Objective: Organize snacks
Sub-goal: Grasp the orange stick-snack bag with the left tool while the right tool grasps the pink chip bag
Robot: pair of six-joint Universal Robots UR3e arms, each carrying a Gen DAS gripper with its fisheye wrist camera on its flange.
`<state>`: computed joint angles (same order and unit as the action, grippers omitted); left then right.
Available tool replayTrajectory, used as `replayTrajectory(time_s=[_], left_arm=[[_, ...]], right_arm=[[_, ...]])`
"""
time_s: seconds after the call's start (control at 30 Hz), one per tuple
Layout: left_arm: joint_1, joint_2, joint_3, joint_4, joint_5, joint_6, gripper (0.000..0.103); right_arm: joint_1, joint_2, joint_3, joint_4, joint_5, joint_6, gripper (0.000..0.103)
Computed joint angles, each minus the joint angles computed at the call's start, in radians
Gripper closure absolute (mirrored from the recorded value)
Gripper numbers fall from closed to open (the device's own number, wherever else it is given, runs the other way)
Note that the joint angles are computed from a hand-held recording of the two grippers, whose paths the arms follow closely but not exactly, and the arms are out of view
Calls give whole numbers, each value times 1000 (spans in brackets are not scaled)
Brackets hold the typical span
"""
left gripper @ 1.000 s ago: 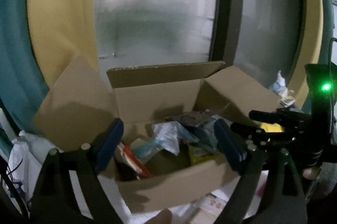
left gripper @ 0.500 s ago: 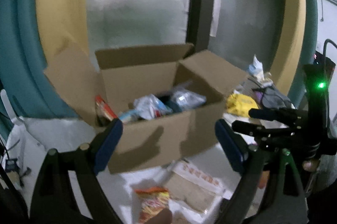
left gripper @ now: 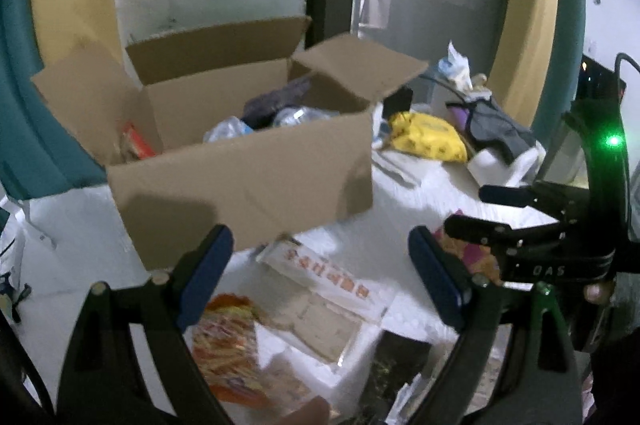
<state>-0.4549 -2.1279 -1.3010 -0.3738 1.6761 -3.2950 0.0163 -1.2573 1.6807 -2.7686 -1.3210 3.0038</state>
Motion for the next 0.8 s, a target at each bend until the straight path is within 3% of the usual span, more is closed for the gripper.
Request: replayTrajectory(time_s=[0.47,0.6,0.73,0.8], left_arm=[[-74,-105,79,-114,52,-84,13],[-83,-127,106,-136,51,-96,13],[-81,-117,89,-122,46,-107,13],[-76,-105,70,-111,45,-113,13]], right_arm=[[-109,31,186,-116,36,-55,19],[-100,84,172,-127,23,-86,10],[-106,71,179,-125,31,-85,10],[-111,62,186,-123,42,-84,16]])
